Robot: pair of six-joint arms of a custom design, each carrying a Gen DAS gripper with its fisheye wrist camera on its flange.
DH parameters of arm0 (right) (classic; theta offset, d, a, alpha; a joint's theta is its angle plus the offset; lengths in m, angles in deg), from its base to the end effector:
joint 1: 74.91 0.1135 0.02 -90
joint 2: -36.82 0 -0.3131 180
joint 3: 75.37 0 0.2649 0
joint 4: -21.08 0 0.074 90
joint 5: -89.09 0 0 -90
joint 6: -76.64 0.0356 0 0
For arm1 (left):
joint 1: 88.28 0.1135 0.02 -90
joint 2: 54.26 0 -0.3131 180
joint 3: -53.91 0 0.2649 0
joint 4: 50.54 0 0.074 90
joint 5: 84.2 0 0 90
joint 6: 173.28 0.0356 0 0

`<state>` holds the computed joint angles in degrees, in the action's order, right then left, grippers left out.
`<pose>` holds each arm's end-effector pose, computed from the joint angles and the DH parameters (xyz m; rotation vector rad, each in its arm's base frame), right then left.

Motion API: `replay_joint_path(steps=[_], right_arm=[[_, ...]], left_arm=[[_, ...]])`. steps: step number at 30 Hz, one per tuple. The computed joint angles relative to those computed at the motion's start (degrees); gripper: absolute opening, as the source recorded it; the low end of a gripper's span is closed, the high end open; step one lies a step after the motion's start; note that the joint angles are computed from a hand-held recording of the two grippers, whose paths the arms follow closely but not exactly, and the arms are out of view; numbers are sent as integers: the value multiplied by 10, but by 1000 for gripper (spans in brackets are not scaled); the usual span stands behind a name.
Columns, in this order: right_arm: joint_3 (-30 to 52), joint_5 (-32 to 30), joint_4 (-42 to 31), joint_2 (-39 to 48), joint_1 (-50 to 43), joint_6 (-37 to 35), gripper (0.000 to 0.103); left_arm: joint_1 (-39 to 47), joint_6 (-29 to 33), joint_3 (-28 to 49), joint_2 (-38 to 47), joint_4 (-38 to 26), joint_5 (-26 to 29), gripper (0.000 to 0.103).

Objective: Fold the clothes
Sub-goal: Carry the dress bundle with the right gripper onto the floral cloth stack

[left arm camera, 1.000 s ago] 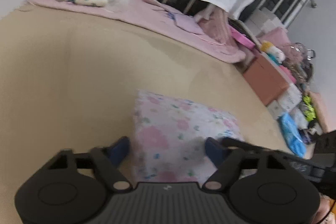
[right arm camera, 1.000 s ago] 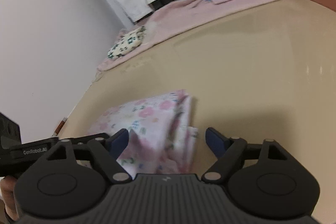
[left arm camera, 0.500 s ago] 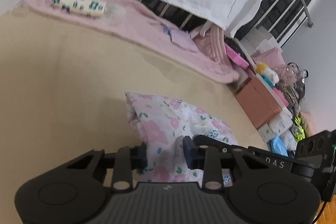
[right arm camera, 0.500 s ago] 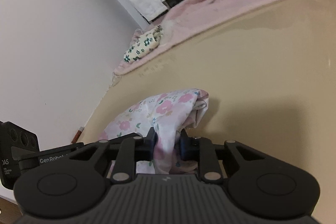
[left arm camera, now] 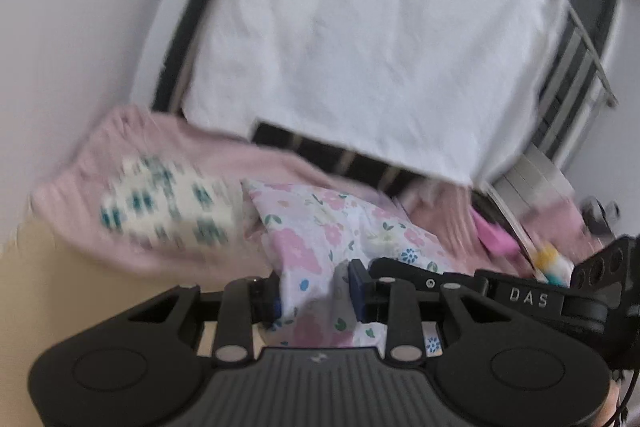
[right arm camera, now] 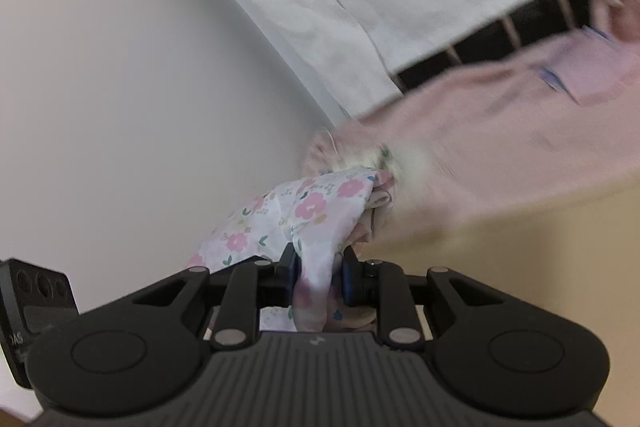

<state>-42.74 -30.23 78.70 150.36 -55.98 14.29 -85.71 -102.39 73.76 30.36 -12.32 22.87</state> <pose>0.2624 0.1084 0.0974 -0.1951 2.0603 1.0209 0.2005 -0.0015 0.1373 -0.1975 2.0366 -0.4838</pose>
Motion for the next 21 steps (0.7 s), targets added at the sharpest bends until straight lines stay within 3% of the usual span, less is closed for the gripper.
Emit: replay_joint_path(steps=[3, 7, 11, 14, 16, 18, 19, 20, 21], right_arm=[[144, 20, -129, 12, 28, 10, 20], [330, 32, -242, 98, 55, 19, 20], [506, 45, -359, 188, 75, 18, 20], [593, 66, -406, 246, 88, 11, 20], [623, 86, -404, 280, 93, 7, 20], [644, 89, -389, 314, 91, 15, 20], [656, 86, -382, 332, 88, 21, 24], [661, 84, -369, 344, 85, 29, 28], [654, 82, -348, 348, 82, 40, 38]], left_arm=[[72, 27, 105, 70, -47, 41, 29], [118, 52, 216, 182, -57, 43, 29], [166, 57, 335, 306, -86, 91, 29], [190, 47, 421, 387, -121, 133, 29], [186, 58, 460, 422, -142, 120, 32], [173, 92, 460, 436, -124, 80, 47], [169, 105, 457, 440, -115, 65, 53], [173, 107, 447, 433, -104, 64, 66], [177, 108, 437, 427, -93, 64, 74]])
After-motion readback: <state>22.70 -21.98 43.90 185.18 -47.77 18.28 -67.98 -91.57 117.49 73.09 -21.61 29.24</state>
